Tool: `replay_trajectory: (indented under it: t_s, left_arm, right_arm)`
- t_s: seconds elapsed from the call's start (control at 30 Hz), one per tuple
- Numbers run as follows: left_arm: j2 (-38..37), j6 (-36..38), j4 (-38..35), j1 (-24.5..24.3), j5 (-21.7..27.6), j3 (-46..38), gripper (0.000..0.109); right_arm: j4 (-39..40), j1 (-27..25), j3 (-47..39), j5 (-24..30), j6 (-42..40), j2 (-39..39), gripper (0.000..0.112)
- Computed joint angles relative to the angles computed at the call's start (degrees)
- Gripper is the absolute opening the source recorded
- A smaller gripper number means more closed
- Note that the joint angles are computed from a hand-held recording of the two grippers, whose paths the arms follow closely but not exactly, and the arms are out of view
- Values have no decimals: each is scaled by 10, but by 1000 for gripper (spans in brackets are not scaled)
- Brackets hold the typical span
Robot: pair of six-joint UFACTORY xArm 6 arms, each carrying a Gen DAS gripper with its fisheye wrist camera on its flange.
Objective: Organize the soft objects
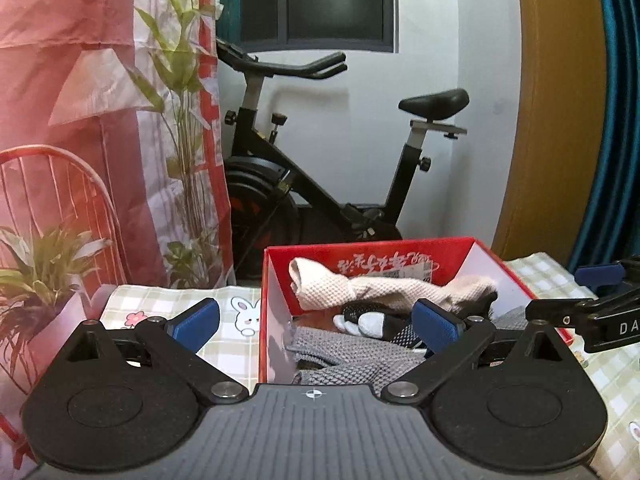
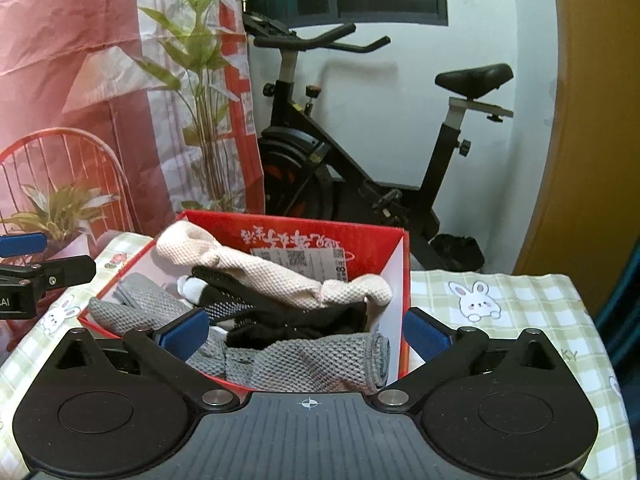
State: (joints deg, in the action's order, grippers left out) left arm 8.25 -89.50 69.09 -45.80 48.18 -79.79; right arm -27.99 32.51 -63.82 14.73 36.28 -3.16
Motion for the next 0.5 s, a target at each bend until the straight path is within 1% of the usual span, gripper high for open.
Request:
replay_trajectory:
  t_s: [0.1,0.23,0.37,0.5]
  left_arm:
    - [-12,-8,8,-7,8,6,103]
    - [-26,-2,6,-19,23,9,103]
    - [-35,13,-1,-34,52,5,103]
    - [-52,20,-3,-51,78,5,103]
  right_arm:
    - [-4,5,0,6,3,-11,103]
    - [-13,12,2,13,9,-28,103]
    - [-26,20,5,20,21,-46,103]
    - [-17,30,6,33,17,-64,103]
